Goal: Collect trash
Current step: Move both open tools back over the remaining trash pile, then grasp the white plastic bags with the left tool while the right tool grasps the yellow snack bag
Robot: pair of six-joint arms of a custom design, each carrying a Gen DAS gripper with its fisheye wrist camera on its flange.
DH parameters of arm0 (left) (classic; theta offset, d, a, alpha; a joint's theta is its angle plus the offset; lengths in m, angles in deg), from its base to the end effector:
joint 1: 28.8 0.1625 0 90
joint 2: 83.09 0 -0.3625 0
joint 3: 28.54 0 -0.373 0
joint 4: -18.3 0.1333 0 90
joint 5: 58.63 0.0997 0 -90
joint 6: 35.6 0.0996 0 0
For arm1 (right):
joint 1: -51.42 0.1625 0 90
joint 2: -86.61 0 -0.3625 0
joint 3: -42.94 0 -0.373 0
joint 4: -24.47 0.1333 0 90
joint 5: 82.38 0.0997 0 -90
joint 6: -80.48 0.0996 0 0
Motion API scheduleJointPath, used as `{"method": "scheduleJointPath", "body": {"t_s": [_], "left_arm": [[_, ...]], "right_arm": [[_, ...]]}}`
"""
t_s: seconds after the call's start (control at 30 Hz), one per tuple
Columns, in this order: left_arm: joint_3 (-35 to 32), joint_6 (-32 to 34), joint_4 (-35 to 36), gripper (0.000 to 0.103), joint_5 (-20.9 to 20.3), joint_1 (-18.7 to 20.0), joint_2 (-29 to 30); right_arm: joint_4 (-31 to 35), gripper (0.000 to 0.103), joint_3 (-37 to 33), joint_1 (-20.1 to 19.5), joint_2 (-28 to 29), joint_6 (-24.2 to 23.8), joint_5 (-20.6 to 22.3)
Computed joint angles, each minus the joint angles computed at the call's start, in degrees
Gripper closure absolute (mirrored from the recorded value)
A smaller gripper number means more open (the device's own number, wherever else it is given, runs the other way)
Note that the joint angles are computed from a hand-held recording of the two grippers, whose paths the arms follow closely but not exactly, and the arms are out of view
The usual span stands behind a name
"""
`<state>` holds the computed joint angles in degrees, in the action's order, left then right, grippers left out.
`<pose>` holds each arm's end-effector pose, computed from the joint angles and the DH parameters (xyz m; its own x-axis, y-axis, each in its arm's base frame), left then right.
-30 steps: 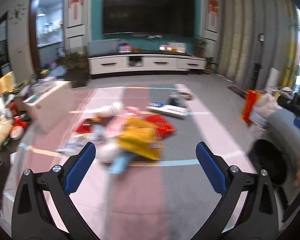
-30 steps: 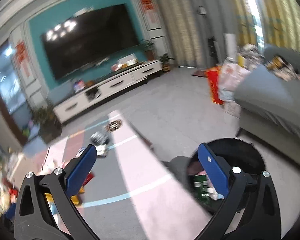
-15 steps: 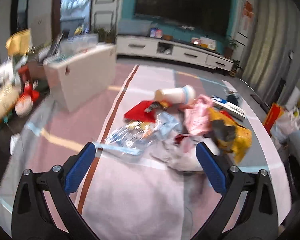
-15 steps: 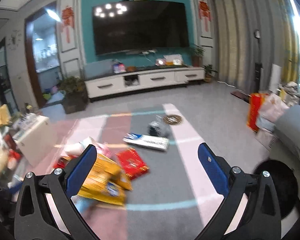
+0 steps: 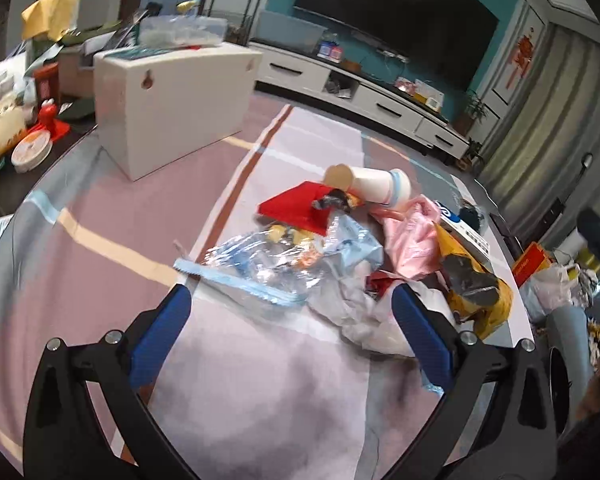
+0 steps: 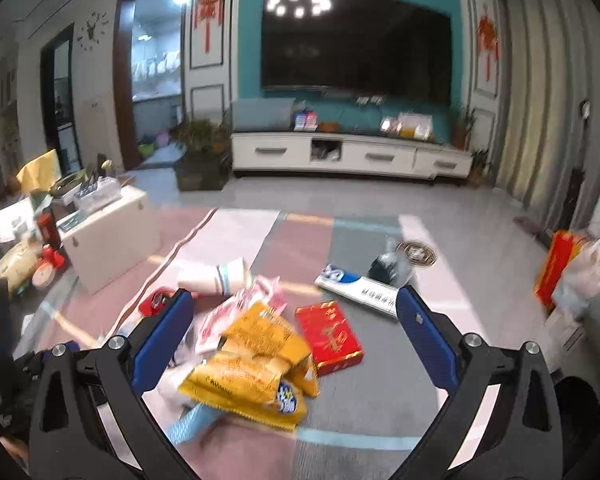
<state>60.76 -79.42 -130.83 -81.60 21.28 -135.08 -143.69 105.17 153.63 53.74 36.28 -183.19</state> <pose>-0.2297 -0.6252 0.2230 -0.7869 -0.5017 -0.3594 0.0706 0.5054 -0.8600 0.2746 -0.7272 0.1869 -0.6125 -0.4989 0.6131 -0.7900 0.4129 -0.4533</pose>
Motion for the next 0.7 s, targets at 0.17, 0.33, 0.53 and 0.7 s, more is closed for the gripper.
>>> {"method": "scheduleJointPath", "body": {"t_s": [0.17,0.33,0.53,0.7], "left_arm": [[2.33,-4.18,-1.54,0.003,-4.06,0.27,-2.60],[4.18,-3.76,-8.00,0.004,-11.51,1.44,-4.18],[3.02,1.98,-11.95,0.011,-12.56,1.16,-2.19],[-0.03,8.15,-15.96,0.011,-18.25,2.60,1.09]], "right_arm": [[5.99,0.004,-0.96,-1.43,-0.98,5.13,1.33],[9.25,0.004,-1.08,-2.05,-1.29,7.16,0.14],[20.79,0.004,-4.78,-3.26,-0.58,13.19,4.20],[29.21,0.004,-10.31,-3.52,2.74,16.30,4.63]]}}
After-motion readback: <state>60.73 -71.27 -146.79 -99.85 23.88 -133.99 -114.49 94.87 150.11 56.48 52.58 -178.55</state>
